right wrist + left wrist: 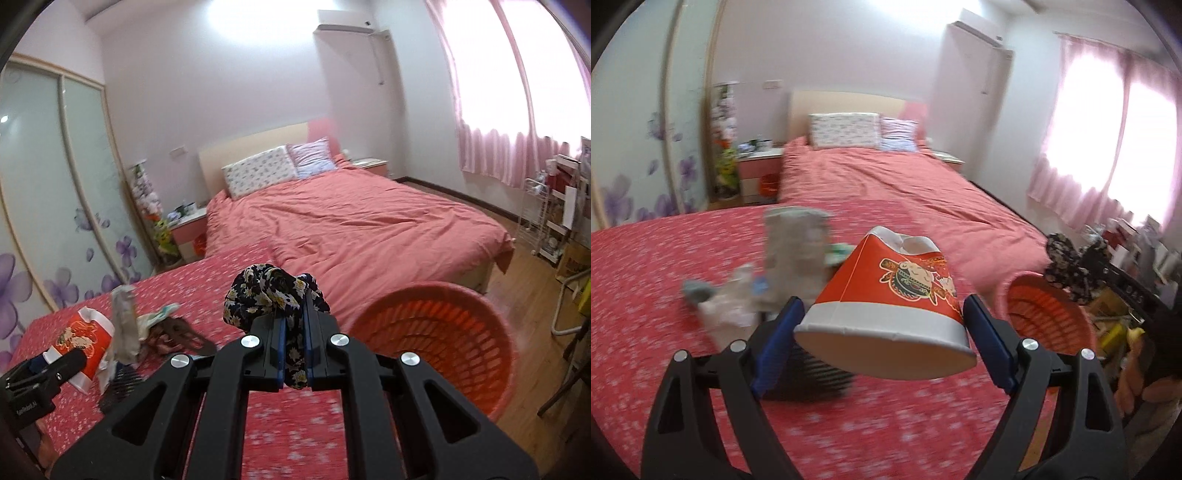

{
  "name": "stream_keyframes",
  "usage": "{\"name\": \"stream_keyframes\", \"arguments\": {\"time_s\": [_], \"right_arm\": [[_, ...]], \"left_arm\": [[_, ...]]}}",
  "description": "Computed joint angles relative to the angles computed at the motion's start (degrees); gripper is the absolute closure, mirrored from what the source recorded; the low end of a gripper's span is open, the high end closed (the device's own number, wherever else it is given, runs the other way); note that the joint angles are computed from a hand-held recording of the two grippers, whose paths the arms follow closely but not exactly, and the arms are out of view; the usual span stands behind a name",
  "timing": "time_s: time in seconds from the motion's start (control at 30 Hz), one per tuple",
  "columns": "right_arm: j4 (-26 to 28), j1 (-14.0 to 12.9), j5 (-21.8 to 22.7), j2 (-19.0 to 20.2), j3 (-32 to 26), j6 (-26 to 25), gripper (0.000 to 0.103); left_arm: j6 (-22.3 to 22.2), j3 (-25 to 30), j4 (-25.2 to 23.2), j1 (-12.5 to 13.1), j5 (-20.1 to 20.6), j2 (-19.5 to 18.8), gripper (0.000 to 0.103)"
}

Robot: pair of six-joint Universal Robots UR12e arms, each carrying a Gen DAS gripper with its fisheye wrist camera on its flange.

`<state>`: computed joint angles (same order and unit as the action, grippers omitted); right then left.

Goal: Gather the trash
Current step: 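Carry the cup and cloth to the orange basket and release both, then return to the bed and grasp the crumpled tissue with the left gripper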

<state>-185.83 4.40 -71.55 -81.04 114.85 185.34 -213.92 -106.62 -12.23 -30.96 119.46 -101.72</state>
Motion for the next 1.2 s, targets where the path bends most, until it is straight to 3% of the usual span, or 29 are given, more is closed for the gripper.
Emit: {"name": "stream_keyframes", "arguments": {"time_s": [0.17, 0.53, 0.83, 1.07, 1.2], "right_arm": [[-1.06, -2.25, -0.99, 0.06, 0.42, 1.61, 0.095], [-1.9, -5.58, -2.63, 1.9, 0.11, 5.47, 0.095], [-1.0, -6.89, -3.38, 3.79, -0.48, 7.81, 0.095], [0.95, -8.02, -2.08, 4.54, -1.21, 8.97, 0.094], [2.94, -8.62, -0.23, 4.87, -1.49, 9.81, 0.073]], "left_arm": [[3.85, 4.7, 2.12, -0.99, -4.51, -4.52, 0.018], [8.97, 14.76, 1.52, -1.34, -13.95, -13.59, 0.018], [11.84, 20.76, -0.77, -1.59, -18.64, -19.12, 0.018], [11.93, 24.08, -4.04, -1.44, -19.79, -21.85, 0.017], [10.88, 24.71, -6.23, -1.02, -20.45, -22.42, 0.016]]}}
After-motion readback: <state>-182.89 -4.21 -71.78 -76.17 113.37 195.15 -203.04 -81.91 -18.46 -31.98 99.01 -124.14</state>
